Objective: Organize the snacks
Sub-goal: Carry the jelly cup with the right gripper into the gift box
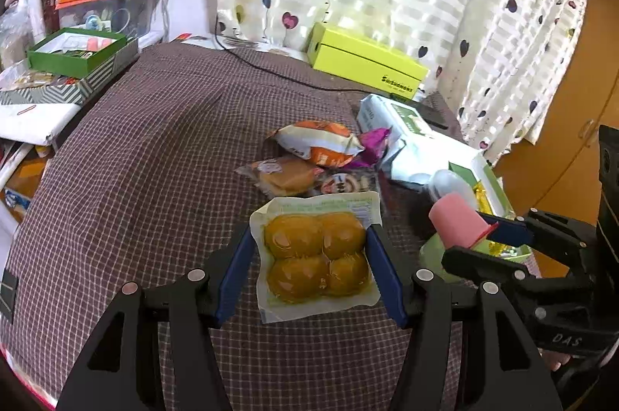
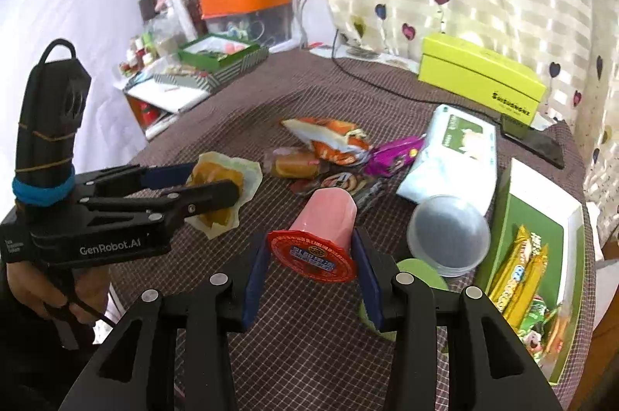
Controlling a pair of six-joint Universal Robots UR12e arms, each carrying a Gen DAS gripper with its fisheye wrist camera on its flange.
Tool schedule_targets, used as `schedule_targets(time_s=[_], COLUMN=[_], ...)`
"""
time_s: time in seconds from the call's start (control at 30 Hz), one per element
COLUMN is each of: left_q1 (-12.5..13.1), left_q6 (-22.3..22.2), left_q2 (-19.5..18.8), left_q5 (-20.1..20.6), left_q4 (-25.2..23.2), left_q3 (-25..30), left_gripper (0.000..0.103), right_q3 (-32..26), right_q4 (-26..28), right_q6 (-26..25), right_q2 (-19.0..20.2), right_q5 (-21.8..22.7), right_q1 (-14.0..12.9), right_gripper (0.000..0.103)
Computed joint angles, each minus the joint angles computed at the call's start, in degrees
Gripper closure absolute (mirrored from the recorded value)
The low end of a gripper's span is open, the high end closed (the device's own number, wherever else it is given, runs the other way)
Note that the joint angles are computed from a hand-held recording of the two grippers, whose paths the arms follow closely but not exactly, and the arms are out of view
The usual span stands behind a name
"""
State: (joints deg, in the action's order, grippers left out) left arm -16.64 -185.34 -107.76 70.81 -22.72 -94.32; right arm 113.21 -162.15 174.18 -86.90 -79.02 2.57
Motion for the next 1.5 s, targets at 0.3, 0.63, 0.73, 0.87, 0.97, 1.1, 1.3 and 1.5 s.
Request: schedule_targets(time_s=[0.3, 0.63, 0.73, 0.87, 0.97, 1.1, 1.3, 1.5], left_q1=[-1.10, -2.77, -3.27, -3.85, -4.36, -5.09, -6.13, -6.83], left_q6=[1.60, 4.31, 5.07, 5.94, 6.72, 7.98, 9.30, 9.97], left_q2=[-0.55, -1.44, -1.75, -2.09, -2.35, -2.80, -3.65, -4.46], left_q5=[-1.25, -2.57, -3.07, -3.54, -3.87, -4.12, -4.62, -5.12], left_q4=[-0.32, -1.20, -1.58, -2.25, -2.87, -3.76, -4.84, -5.40], left_q3=[1.69, 4.12, 4.84, 5.63, 6.21, 7.09, 8.74, 10.16], left_gripper=[0.043, 0.043, 0.043, 0.043, 0.043, 0.043, 0.043, 0.043], right_q3=[1.60, 3.55, 4.03, 4.60, 5.04, 5.70, 6.60, 7.24], right_q4=[-2.45, -4.10, -4.35, -4.59, -4.84, -5.26, -5.37, -5.46], right_q6=[2.50, 5.29, 5.82, 6.39, 6.92, 7.78, 8.96, 9.95], right_q2=[-1.66, -3.33, -3.69, -4.07, -4.42, -4.88, -5.49, -5.85], right_q5=[-0.55, -2.16, -2.27, -2.41, -2.44, -2.75, -3.63, -4.12], right_q1=[-1.97, -4.43, -5.09, -5.78, -6.37, -7.32, -8.91, -10.12], right_gripper=[0.061, 0.061, 0.061, 0.061, 0.061, 0.061, 0.061, 0.061])
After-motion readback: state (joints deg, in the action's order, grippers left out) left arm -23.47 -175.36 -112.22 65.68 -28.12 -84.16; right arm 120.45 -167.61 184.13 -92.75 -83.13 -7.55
